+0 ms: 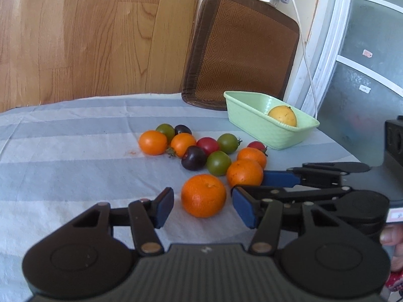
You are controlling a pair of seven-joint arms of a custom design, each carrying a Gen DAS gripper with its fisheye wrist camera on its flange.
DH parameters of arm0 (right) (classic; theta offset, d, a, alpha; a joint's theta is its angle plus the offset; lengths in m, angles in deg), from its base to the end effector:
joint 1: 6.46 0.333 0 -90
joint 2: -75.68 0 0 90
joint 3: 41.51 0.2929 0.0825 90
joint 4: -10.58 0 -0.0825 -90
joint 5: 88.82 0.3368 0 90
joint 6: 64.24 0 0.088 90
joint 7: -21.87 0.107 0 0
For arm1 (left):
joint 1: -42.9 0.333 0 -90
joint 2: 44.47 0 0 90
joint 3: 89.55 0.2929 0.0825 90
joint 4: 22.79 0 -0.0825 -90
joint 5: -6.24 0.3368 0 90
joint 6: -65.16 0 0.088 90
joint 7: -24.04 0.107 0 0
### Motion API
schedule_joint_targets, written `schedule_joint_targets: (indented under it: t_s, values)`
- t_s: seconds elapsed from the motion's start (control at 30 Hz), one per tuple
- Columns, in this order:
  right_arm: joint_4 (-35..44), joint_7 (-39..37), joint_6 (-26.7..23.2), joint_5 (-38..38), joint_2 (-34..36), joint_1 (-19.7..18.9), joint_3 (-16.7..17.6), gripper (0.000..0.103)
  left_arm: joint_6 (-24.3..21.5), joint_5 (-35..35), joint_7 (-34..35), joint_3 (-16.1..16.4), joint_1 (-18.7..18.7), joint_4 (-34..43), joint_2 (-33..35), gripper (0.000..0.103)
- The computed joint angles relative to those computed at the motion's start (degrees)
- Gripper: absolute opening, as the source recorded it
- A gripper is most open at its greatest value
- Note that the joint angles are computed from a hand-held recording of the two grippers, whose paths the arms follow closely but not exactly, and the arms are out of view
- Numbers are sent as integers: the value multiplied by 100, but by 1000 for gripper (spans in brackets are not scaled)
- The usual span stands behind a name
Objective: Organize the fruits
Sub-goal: 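Grasp a mandarin orange with the left tool while the right tool grasps another mandarin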
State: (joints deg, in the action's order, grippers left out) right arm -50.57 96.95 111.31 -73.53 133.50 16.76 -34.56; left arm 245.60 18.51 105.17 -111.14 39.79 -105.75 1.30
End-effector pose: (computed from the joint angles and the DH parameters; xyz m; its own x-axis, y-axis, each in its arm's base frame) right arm 0.6900 0.3261 0.3406 0.4623 -0.8788 -0.1182 -0.5280 -0.1657 -0.8329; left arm 0.6777 -0.2392 0.3632 -0.3446 -0.9131 0.2180 -0.6085 0.0404 -0.7926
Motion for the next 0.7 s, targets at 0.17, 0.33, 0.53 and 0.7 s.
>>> schedule_joint_targets:
  t_s: [0.17, 0.33, 0.53, 0.7]
  values:
    - [-1131, -207, 645, 41, -586, -125, 164, 38, -270, -55, -150, 285, -273, 256, 61, 44]
    - [-2356, -325, 1330, 103, -1212, -231, 252, 37, -179, 27, -510, 735, -626, 122, -84, 42]
    - [-3044, -240, 1538, 209, -1612, 134, -248, 39, 132, 77, -273, 7, -145, -550, -314, 42]
    - [-3138, -236, 1748, 229, -1641, 347, -483, 60, 188, 210, -529, 487, -537, -620, -445, 43]
